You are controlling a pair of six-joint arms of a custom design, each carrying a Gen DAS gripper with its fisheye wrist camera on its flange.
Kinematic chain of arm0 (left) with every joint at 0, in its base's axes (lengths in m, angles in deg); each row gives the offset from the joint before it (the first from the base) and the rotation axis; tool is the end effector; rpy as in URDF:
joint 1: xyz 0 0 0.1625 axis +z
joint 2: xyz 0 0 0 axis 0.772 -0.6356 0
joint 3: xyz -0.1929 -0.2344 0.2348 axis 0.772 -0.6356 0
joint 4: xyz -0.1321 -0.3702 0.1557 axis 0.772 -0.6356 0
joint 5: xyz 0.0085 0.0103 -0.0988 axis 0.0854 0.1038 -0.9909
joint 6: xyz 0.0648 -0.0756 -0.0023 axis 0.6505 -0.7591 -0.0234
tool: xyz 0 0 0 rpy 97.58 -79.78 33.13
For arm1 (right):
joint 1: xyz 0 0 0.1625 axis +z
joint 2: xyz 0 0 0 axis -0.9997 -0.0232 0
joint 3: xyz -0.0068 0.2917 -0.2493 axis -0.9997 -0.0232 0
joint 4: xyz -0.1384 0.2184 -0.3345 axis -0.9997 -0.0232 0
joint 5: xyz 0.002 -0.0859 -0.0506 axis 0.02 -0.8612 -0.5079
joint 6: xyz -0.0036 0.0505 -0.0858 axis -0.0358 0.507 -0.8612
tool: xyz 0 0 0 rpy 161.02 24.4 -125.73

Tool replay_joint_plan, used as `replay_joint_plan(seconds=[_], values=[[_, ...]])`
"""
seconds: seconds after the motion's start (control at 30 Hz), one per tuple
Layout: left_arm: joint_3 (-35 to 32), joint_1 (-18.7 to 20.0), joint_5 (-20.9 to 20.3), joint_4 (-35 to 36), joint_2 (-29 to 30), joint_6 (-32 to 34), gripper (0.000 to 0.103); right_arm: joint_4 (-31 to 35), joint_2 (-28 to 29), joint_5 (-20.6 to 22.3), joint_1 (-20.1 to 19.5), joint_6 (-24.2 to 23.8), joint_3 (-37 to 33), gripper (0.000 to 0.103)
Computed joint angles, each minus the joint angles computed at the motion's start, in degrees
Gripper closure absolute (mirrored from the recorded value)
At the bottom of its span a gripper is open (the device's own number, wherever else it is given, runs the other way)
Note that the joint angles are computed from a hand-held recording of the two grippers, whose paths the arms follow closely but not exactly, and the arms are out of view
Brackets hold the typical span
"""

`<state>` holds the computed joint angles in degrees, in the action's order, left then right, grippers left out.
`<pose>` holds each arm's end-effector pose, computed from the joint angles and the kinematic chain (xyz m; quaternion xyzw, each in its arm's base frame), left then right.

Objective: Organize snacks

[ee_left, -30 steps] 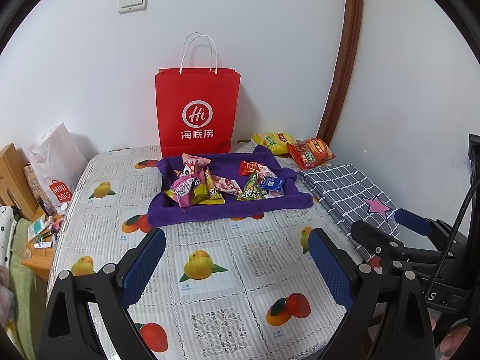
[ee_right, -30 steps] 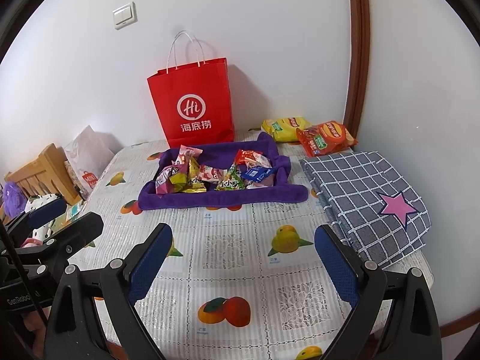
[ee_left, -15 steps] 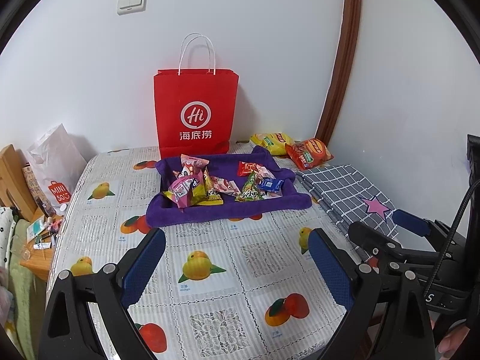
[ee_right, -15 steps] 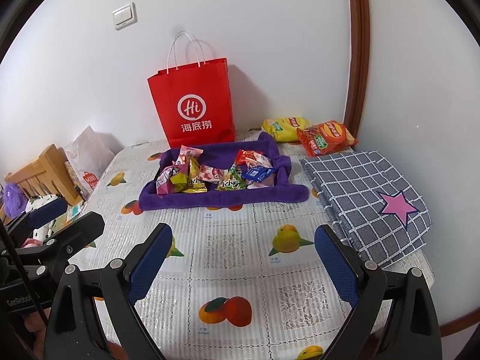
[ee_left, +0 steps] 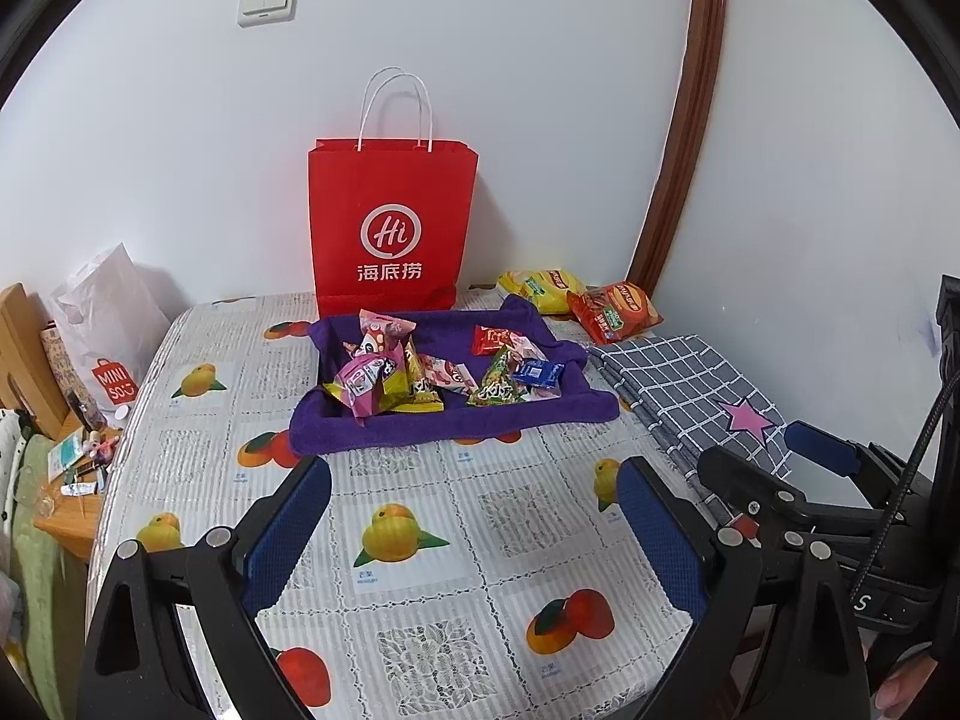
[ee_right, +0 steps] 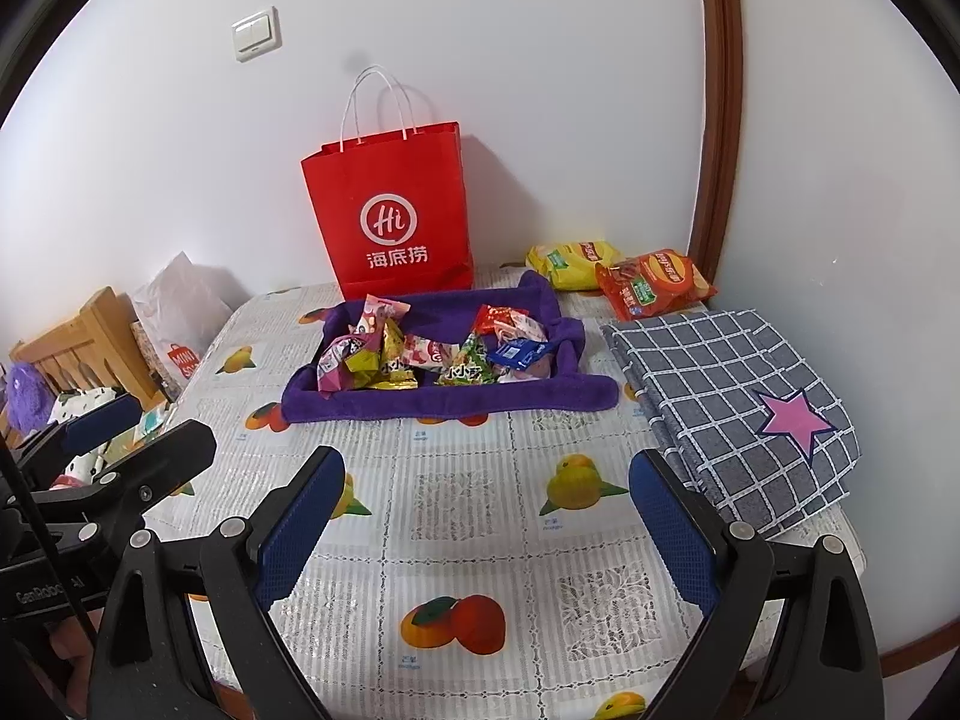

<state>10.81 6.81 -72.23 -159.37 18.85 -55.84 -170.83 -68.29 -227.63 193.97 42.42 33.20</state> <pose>-0.3303 -0.8486 0.2170 0.3273 0.8764 -0.2973 0.1909 0.2731 -0.7782 0.2420 0.0150 -0.8253 0.4335 0.3616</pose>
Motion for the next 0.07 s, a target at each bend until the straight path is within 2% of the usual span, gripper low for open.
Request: replay_joint_plan(seconds=[0.07], values=[[-0.04,0.05,-0.20,-0.24,0.09,0.64,0.007,-0.17,0.00,0.14,-0.05,0.03,0.05,0.008]])
